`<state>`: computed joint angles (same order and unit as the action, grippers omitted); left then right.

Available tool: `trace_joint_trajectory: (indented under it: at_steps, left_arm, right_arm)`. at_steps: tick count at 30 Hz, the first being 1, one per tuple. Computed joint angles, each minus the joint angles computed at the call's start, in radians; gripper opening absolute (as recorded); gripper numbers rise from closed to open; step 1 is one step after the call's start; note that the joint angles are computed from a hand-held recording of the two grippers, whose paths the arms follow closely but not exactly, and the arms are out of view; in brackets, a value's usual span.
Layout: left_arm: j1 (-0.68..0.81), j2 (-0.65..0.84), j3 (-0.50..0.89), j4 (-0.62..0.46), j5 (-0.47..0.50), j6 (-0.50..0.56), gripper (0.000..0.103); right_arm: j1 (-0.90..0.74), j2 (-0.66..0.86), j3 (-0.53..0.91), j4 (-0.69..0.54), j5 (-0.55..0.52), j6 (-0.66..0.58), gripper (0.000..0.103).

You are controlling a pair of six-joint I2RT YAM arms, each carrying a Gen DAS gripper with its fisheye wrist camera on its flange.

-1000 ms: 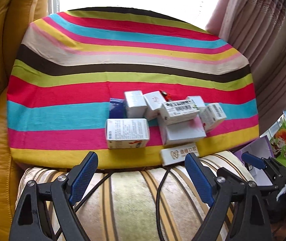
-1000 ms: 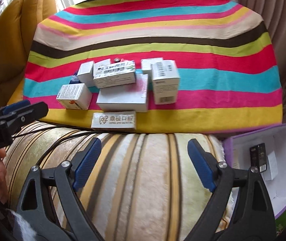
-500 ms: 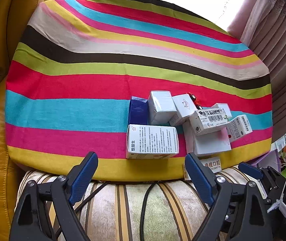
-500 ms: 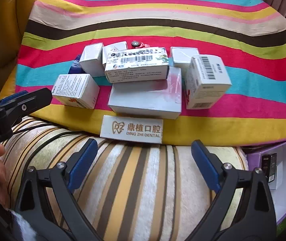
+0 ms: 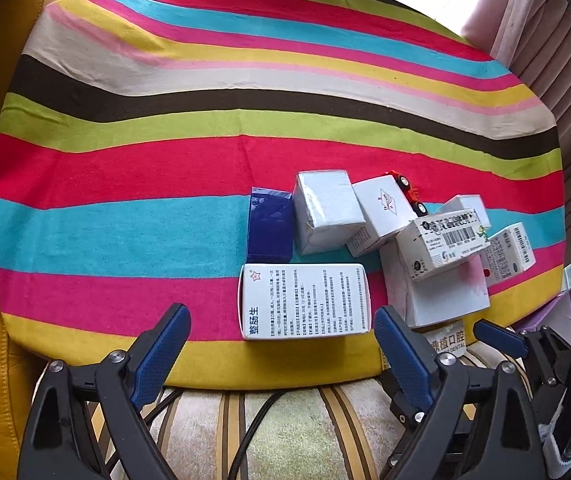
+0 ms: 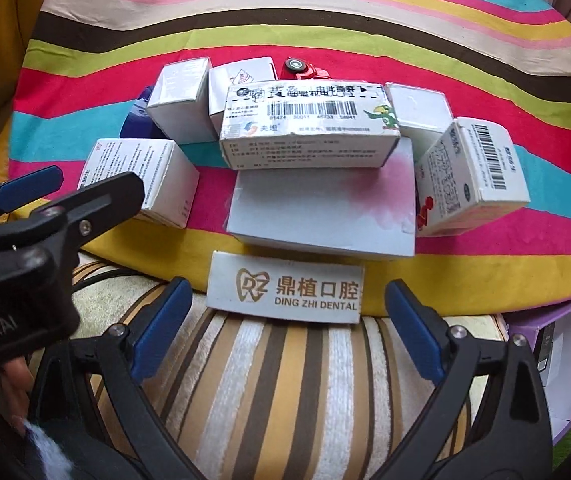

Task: Organize rigid objects
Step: 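Grasp the white DING ZHI DENTAL box with the right gripper while the left gripper grasps a white box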

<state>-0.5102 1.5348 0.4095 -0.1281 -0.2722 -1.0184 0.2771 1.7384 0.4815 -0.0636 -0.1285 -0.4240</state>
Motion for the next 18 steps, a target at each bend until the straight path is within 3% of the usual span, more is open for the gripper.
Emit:
trace_joint_trajectory:
  at_steps: [9, 15, 18]
  left_arm:
    - [0.023, 0.07, 0.007, 0.076, 0.02, 0.046, 0.095]
    - [0.006, 0.052, -0.015, 0.128, 0.028, 0.06, 0.079]
    - [-0.021, 0.041, -0.014, 0.117, 0.006, 0.044, 0.072]
  right_arm:
    - [0.031, 0.1, 0.056, 0.007, 0.029, 0.051, 0.098]
    - [0.017, 0.069, 0.015, 0.053, 0.038, 0.042, 0.084]
    - [-0.004, 0.055, 0.003, 0.051, 0.011, 0.026, 0.084]
